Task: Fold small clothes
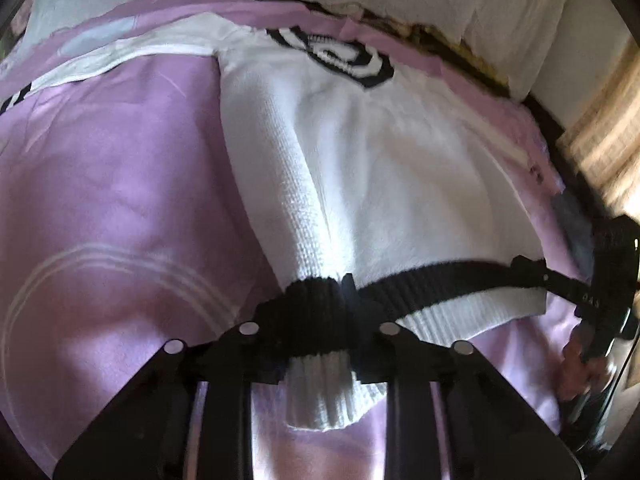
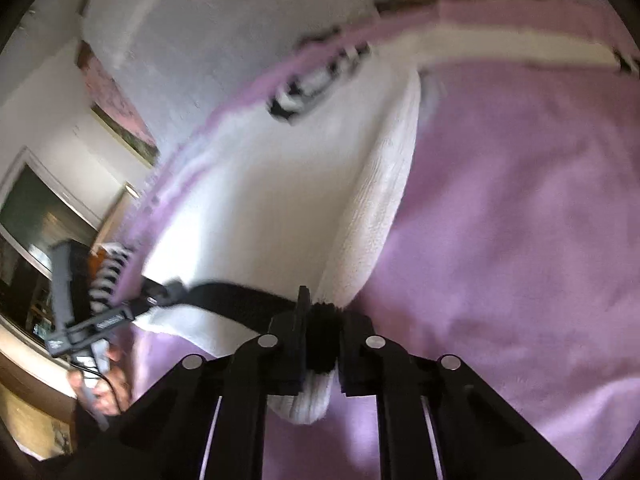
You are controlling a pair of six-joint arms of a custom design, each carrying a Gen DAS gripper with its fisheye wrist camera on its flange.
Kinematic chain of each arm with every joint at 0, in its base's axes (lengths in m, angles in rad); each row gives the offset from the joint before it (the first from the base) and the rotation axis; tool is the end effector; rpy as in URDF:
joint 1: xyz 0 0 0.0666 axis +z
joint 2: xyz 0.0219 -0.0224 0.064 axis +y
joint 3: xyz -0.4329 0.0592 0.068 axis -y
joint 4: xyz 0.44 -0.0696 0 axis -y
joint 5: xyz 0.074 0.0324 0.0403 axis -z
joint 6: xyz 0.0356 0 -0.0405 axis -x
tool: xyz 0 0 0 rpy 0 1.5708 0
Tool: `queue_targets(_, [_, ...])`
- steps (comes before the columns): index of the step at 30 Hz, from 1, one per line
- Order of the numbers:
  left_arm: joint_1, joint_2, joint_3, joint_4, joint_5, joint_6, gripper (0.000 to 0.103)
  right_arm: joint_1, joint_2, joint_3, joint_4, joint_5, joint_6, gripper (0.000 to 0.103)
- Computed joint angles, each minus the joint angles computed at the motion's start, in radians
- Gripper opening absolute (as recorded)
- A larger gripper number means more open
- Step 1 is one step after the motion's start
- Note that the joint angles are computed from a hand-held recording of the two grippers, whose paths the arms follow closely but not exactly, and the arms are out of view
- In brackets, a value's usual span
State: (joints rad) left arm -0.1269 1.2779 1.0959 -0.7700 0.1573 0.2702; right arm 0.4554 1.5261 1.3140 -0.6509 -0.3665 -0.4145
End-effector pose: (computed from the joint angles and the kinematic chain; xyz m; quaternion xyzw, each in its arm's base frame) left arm 0.4535 -0.0639 0.3960 -0.0441 0.9488 -0.1332 0.2828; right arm 0.5067 0.2619 0.3919 -0.0820 0.9208 0.2986 0.2370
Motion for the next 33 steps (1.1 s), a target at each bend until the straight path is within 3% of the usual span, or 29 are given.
queue_targets(2, [0.008,-0.011,-0.006,0.004,0.015,0.018,0.026,-0.017,0.001,-0.004,0.008,-0.046,-0.02,0.013])
queue_targets(4, [0.018,-0.041,-0.013,0.0,0.018,0.019,0.032,-0.013,-0.011,-0.006,-0.008,-0.015,0.019,0.015])
queue_targets(5, [0.02,-0.056,-0.022,0.004,0.01,0.014,0.04,-0.011,-0.017,-0.014,-0.006,-0.007,0.031,0.016])
queue_targets(6, [0.021,-0.072,-0.027,0.003,-0.02,0.004,0.059,-0.012,-0.025,-0.022,-0.003,-0.006,0.035,0.016])
queue_targets(8, [0.022,-0.089,-0.026,-0.002,-0.16,0.008,0.074,-0.019,-0.031,-0.023,-0.013,-0.009,0.037,0.019])
queue_targets(11, [0.068,-0.083,-0.01,-0.019,-0.177,0.039,0.074,-0.005,-0.045,-0.027,-0.024,0.054,0.063,0.027])
queue_targets(13, [0.078,-0.065,0.006,-0.05,-0.233,0.057,0.073,0.003,-0.049,-0.026,-0.039,0.089,0.089,0.031])
queue_targets(15, [0.066,-0.061,0.015,-0.045,-0.231,0.036,0.073,0.008,-0.055,-0.016,-0.056,0.133,0.088,0.034])
queue_targets(17, [0.038,-0.064,0.023,-0.032,-0.254,-0.006,0.073,0.023,-0.069,0.004,-0.042,0.232,0.094,0.037])
queue_targets(19, [-0.013,-0.039,0.05,-0.027,-0.342,-0.051,0.074,0.029,-0.058,0.042,-0.038,0.228,0.124,0.037])
queue_targets(23, [-0.035,0.061,0.099,-0.083,-0.399,-0.085,0.076,0.052,-0.007,0.11,-0.062,0.24,0.191,0.044])
queue_targets(24, [-0.03,0.08,0.096,-0.092,-0.395,-0.08,0.081,0.057,0.011,0.124,-0.082,0.257,0.203,0.046])
queue_targets(26, [-0.004,0.062,0.057,-0.034,-0.36,-0.078,0.088,0.055,0.046,0.13,-0.13,0.293,0.202,0.046])
queue_targets(28, [0.017,0.046,0.052,-0.04,-0.318,-0.074,0.088,0.035,0.032,0.079,-0.072,0.245,0.205,0.045])
queue_targets(30, [0.025,0.042,0.062,-0.053,-0.298,-0.06,0.087,0.026,0.02,0.08,-0.077,0.228,0.199,0.046])
queue_targets(33, [-0.003,0.037,0.101,-0.051,-0.335,-0.074,0.085,0.002,0.021,0.107,-0.072,0.19,0.179,0.056])
